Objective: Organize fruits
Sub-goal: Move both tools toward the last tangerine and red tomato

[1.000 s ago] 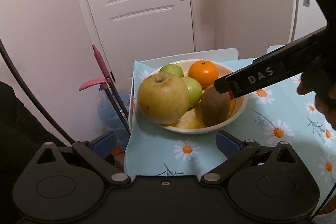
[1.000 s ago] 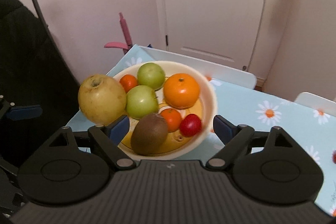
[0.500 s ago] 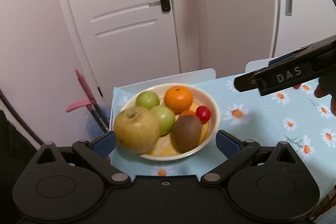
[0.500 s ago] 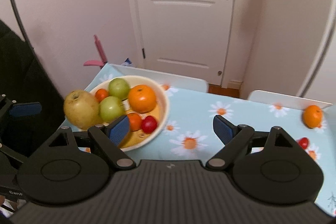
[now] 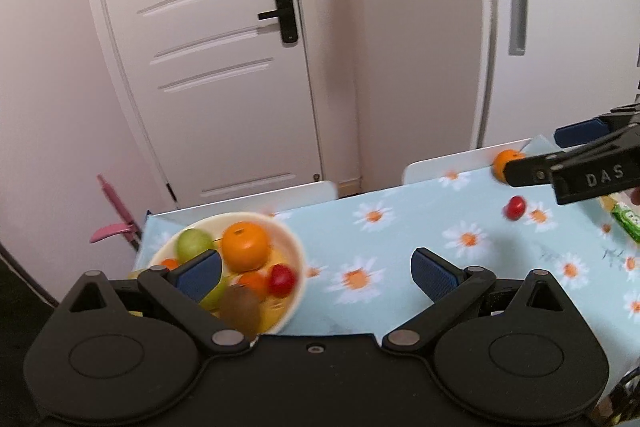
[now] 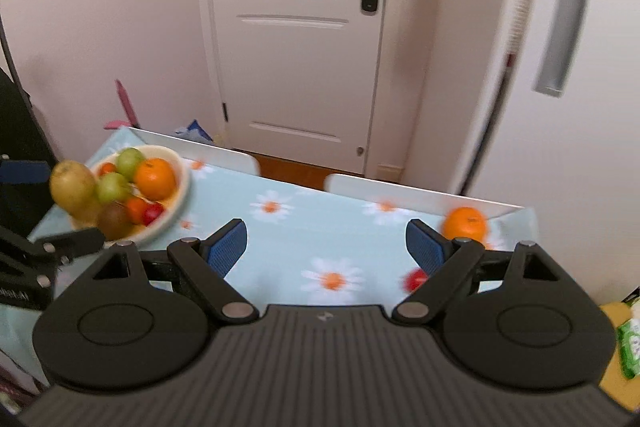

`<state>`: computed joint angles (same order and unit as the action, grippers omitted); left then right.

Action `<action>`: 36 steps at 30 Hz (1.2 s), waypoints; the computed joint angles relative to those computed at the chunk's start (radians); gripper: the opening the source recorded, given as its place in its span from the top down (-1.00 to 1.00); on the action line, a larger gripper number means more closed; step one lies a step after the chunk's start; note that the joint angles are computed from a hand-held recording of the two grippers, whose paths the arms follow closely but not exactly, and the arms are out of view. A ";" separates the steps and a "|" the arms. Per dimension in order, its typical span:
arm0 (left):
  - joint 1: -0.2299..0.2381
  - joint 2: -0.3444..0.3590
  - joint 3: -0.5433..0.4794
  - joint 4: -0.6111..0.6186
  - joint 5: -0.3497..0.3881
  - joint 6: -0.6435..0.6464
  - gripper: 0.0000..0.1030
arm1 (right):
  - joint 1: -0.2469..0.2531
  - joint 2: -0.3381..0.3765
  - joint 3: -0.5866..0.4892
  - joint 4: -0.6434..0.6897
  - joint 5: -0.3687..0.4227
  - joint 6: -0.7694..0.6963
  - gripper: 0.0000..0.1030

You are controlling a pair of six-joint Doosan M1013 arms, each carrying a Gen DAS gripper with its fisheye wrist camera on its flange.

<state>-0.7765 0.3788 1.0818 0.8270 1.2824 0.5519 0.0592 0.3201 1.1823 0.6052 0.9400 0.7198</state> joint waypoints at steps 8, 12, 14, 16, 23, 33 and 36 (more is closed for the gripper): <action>-0.014 0.157 -0.230 -0.041 0.056 0.074 -0.99 | -0.089 0.113 -0.134 0.034 0.088 -0.063 -0.97; -0.014 0.243 -0.351 -0.070 0.063 0.129 -0.99 | -0.112 0.177 -0.210 0.040 0.126 -0.068 -0.96; -0.010 0.289 -0.414 -0.089 0.062 0.165 -0.99 | -0.118 0.210 -0.247 0.044 0.138 -0.077 -0.95; -0.005 0.326 -0.461 -0.107 0.056 0.195 -0.98 | -0.120 0.241 -0.282 0.045 0.152 -0.081 -0.95; 0.026 0.441 -0.609 -0.192 0.033 0.288 -0.88 | -0.119 0.331 -0.382 0.050 0.199 -0.101 -0.91; 0.062 0.553 -0.750 -0.321 0.038 0.426 -0.31 | -0.103 0.396 -0.448 0.058 0.253 -0.119 -0.79; 0.066 0.555 -0.745 -0.341 0.024 0.434 -0.19 | -0.100 0.403 -0.453 0.058 0.255 -0.119 -0.79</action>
